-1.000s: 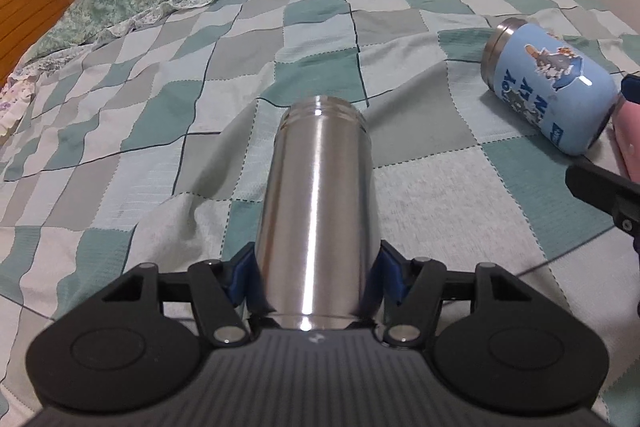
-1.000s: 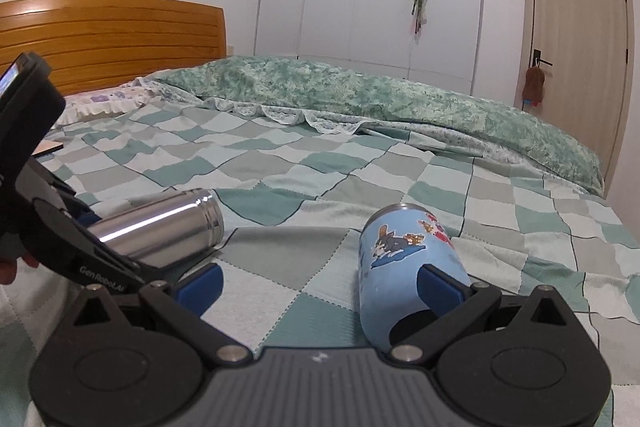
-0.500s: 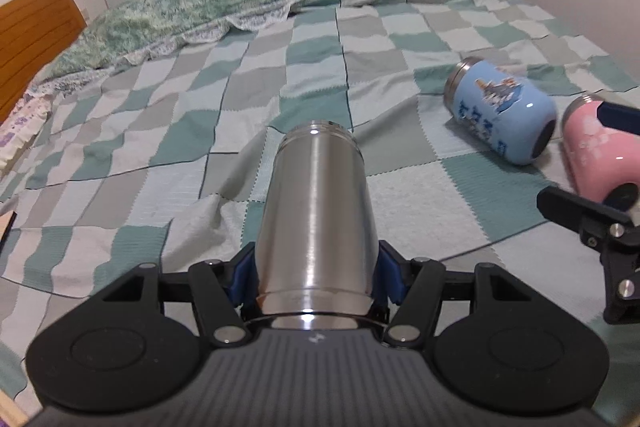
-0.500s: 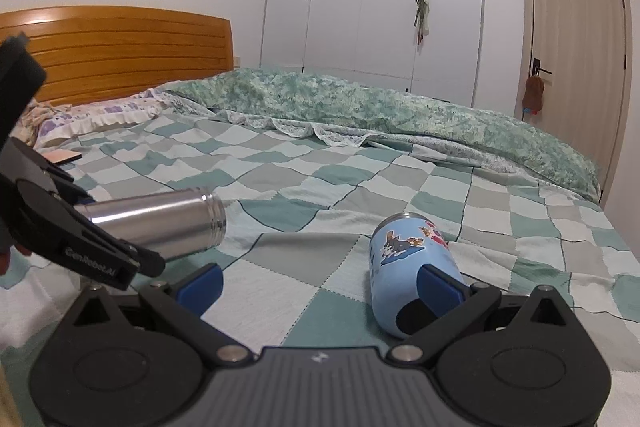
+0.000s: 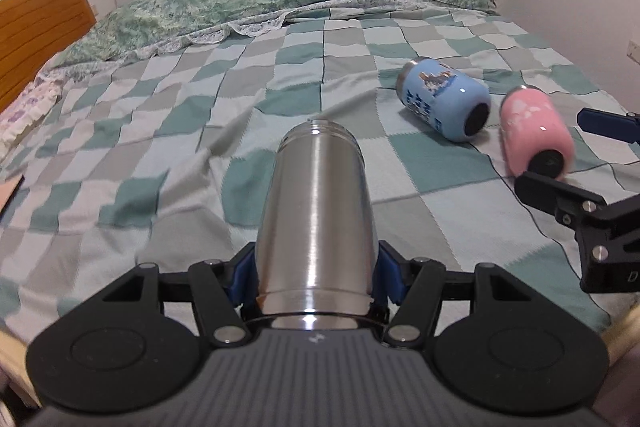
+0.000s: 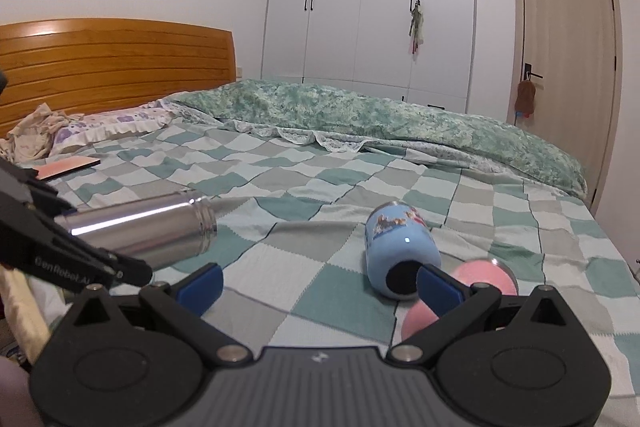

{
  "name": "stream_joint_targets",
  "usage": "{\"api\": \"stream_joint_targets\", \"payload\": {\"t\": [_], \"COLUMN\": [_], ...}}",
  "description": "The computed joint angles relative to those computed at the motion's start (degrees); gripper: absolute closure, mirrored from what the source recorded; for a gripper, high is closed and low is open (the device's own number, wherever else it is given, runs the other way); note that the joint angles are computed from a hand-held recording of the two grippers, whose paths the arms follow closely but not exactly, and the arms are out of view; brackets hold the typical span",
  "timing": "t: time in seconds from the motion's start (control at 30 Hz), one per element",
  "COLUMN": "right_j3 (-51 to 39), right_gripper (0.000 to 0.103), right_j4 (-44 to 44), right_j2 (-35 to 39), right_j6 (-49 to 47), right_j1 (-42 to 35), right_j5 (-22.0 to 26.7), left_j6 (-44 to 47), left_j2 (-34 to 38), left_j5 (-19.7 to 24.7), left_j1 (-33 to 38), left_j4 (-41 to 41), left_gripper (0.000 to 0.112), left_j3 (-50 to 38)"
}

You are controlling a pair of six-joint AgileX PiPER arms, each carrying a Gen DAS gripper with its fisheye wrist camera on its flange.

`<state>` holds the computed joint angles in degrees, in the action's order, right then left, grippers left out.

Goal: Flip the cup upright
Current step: 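Lift the silver tumbler with the left tool and carry it toward the right tool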

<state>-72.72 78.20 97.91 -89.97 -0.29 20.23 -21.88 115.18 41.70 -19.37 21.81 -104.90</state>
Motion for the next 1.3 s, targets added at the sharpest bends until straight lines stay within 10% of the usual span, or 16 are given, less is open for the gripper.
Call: {"api": "stream_joint_targets", "payload": {"t": [0.47,0.63,1.03,1.3], "right_j3": [13.6,15.2,16.9,16.8], "right_gripper": [0.0,0.0,0.0,0.0], "right_j4": [3.5,2.7,1.6,-7.5], "right_j2": [-9.5,-11.9,-17.4,-17.9], "right_j6": [-5.4,-4.4,-0.9,9.3], "right_j1": [-3.9,-4.9,-4.3,1.2], "right_j5": [0.3,0.2,0.8,-0.9], "left_j6": [-26.0,-22.9,-50.5,-58.8], "left_j2": [-1.9,-5.4,-20.9,-27.6], "left_j5": [-10.0,-15.9,-29.1,-29.1], "left_j1": [-4.8,-3.6,0.2,5.7], "left_j4": [18.8,15.3,41.0,51.6], "left_gripper": [0.049,0.009,0.009,0.009], "left_j3": [16.9,21.2,37.8,44.6]}}
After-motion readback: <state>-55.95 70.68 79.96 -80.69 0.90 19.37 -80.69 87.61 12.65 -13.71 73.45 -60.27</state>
